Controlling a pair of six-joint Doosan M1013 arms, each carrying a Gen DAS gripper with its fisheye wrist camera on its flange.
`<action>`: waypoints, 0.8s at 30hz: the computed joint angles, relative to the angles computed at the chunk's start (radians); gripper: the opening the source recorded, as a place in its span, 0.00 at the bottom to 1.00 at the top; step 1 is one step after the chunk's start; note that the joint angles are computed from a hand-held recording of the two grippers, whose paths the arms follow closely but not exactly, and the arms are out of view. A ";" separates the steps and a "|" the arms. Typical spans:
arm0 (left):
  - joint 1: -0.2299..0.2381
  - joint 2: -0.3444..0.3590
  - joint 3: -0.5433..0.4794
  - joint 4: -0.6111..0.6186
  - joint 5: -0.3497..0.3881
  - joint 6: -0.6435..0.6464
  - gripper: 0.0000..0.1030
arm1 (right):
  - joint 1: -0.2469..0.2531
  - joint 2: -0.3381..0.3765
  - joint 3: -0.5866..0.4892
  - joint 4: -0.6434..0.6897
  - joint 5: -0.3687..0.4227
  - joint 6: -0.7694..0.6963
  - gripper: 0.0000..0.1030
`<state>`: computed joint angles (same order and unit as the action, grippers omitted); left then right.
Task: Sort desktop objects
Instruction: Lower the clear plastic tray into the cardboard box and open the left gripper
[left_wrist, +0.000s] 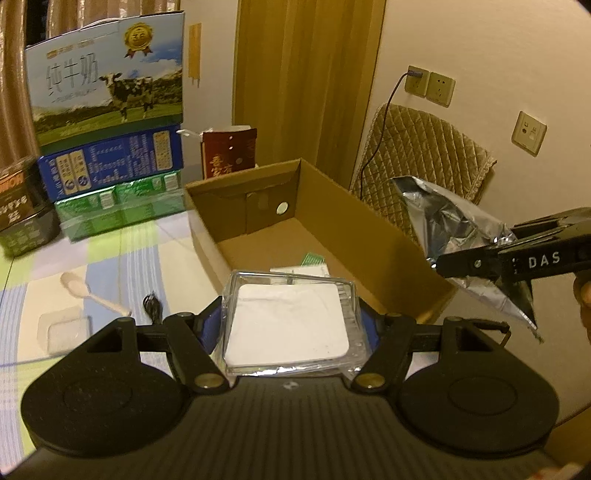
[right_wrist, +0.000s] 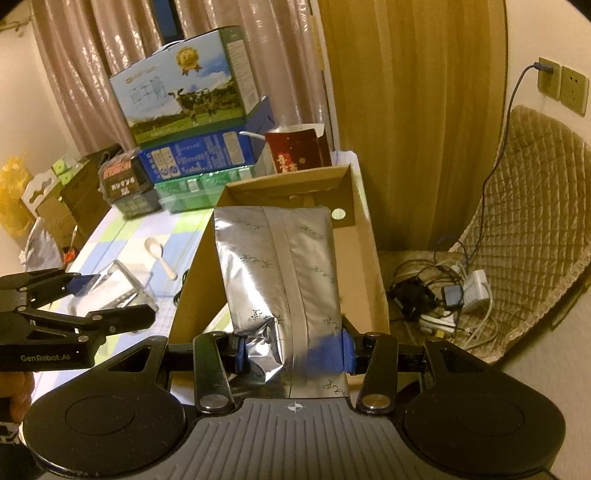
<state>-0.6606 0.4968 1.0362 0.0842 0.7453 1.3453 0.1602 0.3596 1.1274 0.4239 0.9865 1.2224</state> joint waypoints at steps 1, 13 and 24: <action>0.001 0.010 -0.017 -0.007 0.003 0.005 0.64 | 0.000 0.008 -0.012 -0.003 0.003 0.004 0.42; 0.014 0.130 -0.190 -0.118 0.056 0.112 0.64 | 0.005 0.085 -0.118 -0.046 0.022 0.067 0.42; 0.016 0.147 -0.195 -0.090 0.028 0.132 0.80 | -0.002 0.097 -0.114 -0.065 0.033 0.089 0.42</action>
<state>-0.6450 0.6439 0.8415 -0.0061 0.7733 1.4771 0.1579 0.4571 1.0136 0.3586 1.0192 1.3111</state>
